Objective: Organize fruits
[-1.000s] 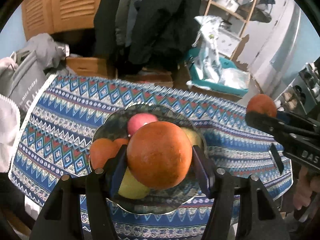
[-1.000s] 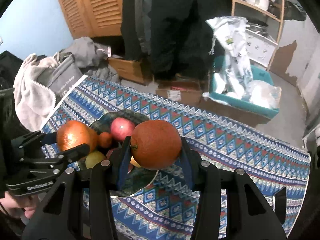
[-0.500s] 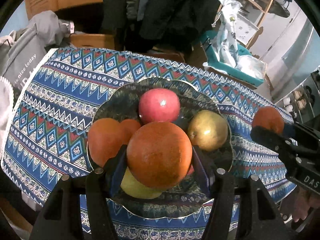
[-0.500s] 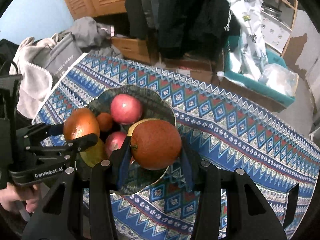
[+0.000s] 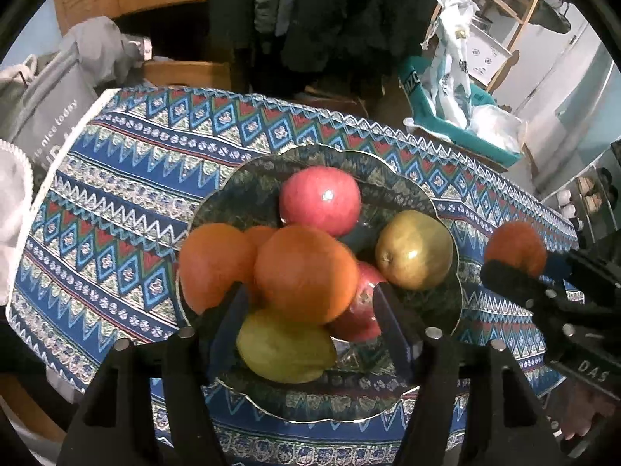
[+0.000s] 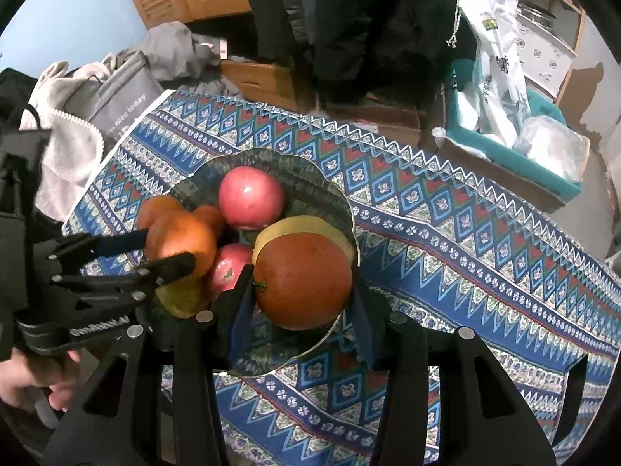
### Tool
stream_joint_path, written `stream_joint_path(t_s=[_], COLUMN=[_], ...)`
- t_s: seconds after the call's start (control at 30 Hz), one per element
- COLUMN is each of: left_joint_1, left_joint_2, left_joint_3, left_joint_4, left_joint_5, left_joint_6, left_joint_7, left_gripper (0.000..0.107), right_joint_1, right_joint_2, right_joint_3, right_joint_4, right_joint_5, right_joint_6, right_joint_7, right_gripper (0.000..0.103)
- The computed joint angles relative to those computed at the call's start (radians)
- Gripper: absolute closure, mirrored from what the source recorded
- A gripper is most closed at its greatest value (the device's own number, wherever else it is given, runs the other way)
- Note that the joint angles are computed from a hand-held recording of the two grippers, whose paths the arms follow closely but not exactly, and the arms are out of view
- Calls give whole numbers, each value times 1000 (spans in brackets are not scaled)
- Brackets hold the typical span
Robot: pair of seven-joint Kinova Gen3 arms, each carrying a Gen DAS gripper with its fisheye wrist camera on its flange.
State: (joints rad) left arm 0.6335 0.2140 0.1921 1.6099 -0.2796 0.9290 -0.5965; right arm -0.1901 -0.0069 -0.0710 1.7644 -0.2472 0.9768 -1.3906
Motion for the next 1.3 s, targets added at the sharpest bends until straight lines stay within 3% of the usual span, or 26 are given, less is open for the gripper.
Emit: stream_joint_path(t_s=[0.7, 0.93, 1.07, 1.3], left_joint_1=[21, 47, 58, 90], left_joint_2=[-52, -60, -67, -81], left_joint_3=[32, 40, 47, 59], left_joint_4=[5, -22, -44, -87], left_joint_5=[-48, -96, -118, -188], left_joint_6=[79, 109, 122, 154], left_joint_7=[77, 110, 133, 179], left_gripper=[38, 31, 28, 26], right_joint_1=[3, 8, 9, 5], right_joint_2=[28, -7, -49, -125], right_joint_3=[-3, 3, 6, 7], right_joint_4=[10, -3, -17, -46], right_joint_5=[-49, -40, -21, 39], right_joint_6=[27, 34, 29, 7], right_joint_7=[24, 10, -12, -59], right_gripper=[56, 56, 45, 38])
